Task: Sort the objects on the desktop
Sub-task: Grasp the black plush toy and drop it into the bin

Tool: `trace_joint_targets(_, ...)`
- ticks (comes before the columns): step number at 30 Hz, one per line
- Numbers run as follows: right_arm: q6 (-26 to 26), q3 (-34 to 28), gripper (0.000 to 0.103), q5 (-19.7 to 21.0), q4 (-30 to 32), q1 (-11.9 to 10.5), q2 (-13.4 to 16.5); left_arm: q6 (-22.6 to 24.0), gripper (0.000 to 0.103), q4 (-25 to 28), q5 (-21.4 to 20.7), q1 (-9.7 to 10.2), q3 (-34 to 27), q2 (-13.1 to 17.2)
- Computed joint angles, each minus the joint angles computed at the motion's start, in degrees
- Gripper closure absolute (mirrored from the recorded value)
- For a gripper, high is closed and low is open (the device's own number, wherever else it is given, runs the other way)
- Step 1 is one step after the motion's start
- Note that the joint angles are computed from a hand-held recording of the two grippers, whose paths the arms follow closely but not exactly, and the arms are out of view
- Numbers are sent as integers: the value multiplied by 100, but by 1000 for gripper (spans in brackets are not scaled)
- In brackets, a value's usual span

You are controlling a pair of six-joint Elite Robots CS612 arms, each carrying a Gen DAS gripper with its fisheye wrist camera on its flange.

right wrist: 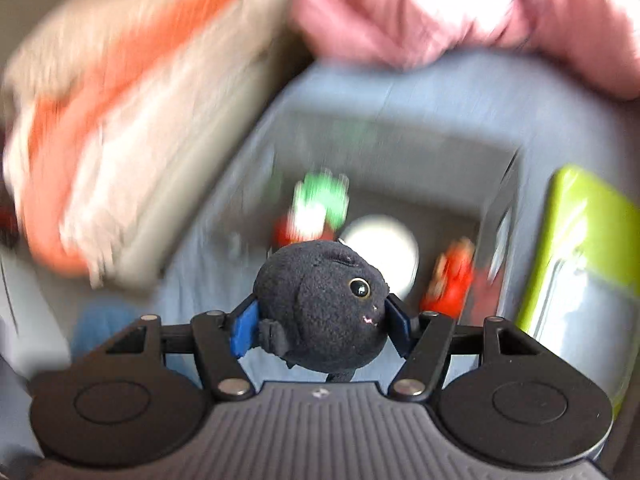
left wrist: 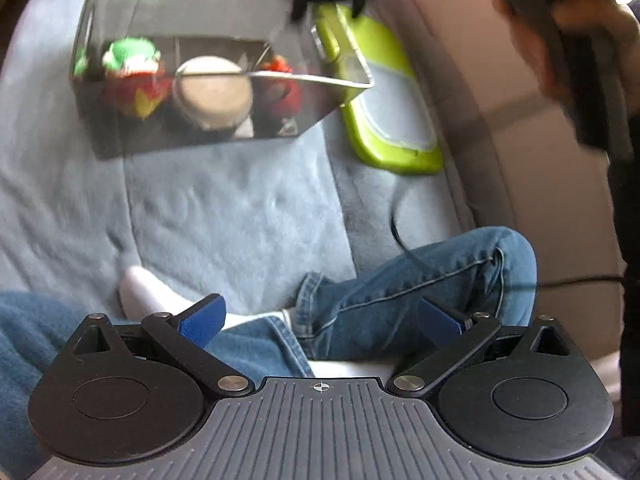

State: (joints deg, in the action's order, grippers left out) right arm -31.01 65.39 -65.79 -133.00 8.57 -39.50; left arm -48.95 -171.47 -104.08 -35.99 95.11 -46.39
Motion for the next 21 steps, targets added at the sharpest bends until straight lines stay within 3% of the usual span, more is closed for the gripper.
trace_joint_targets(2, 373, -274, 36, -83, -477, 67, 227, -11, 0, -11, 7, 14, 23, 2)
trace_joint_targets(4, 670, -788, 36, -471, -467, 194, 609, -22, 0, -4, 80, 15, 88, -37)
trace_joint_targets(8, 1179, -2046, 36, -1434, 78, 442, 1525, -127, 0, 23, 146, 41, 207, -89)
trace_joint_targets(12, 1537, -2903, 36, -1802, 614, 551, 2163, -199, 0, 65, 28, 109, 212, -55)
trace_joint_targets(18, 1547, -2815, 29, -1896, 655, 562, 2205, -133, 0, 69, -128, 167, 124, 24)
trace_joint_targets(21, 1726, -2700, 26, -1690, 742, 496, 2121, -159, 0, 130, -149, 180, 82, 47)
